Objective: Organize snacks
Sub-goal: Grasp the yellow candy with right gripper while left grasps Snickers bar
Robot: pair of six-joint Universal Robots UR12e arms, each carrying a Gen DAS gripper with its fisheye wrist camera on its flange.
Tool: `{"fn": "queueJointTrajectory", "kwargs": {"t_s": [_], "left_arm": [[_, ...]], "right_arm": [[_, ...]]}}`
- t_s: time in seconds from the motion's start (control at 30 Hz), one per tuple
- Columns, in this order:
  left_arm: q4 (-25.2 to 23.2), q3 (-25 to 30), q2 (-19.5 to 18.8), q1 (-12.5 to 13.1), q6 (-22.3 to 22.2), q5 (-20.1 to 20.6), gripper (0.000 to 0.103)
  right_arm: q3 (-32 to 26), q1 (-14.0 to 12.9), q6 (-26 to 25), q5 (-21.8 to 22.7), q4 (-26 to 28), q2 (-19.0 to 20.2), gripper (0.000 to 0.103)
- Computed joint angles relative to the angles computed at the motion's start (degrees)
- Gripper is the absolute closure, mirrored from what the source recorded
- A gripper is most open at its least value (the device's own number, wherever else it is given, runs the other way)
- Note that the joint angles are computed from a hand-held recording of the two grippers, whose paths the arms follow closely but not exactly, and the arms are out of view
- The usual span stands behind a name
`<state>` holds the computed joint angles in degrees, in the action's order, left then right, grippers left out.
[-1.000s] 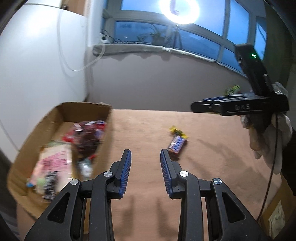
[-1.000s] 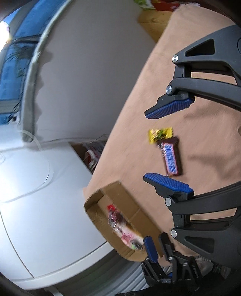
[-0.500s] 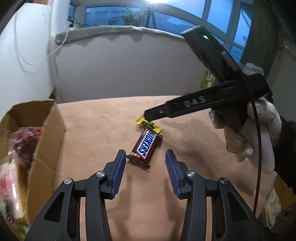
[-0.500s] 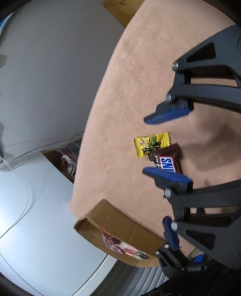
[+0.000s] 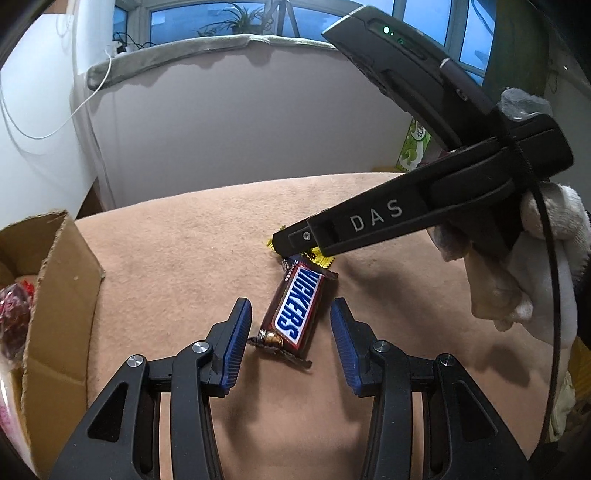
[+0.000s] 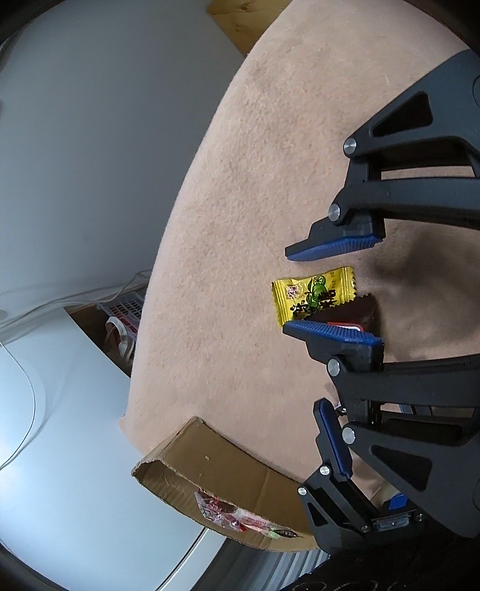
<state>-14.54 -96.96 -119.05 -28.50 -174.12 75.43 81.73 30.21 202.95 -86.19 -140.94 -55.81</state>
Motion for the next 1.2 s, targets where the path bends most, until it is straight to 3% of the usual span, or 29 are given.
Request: {"fn": "queueJointTrajectory", "kwargs": {"t_s": [0.23, 0.3, 0.57, 0.67, 0.77, 1.2], "left_arm": [[-2.0, 1.1, -0.7, -0.2, 0.8, -0.3, 0.062], [-2.3, 1.4, -0.9, -0.1, 0.5, -0.3, 0.075], [-2.9, 0.2, 0.1, 0.0, -0.2, 0.1, 0.077], [-2.9, -0.7, 0.8, 0.1, -0.4, 0.6, 0.077], [-2.3, -1.8, 1.6, 0.2, -0.9, 1.0, 0.077], [3.4, -5.4, 4.2, 1.2, -5.1, 1.4, 0.077]], "right_arm": [[-1.1, 0.5, -1.3, -1.4, 1.7, 0.5, 0.068], [-1.2, 0.4, -1.4, -1.3, 2.0, 0.5, 0.068], [-3.4, 1.2, -2.5, -3.7, 5.2, 1.5, 0.068], [-4.4, 2.1, -3.5, -6.9, 7.2, 1.8, 0.077], [-4.7, 2.6, -4.5, -8.2, 7.9, 1.9, 0.078], [-0.6, 3.0, -1.6, -7.0, 2.2, -0.8, 0.078]]}}
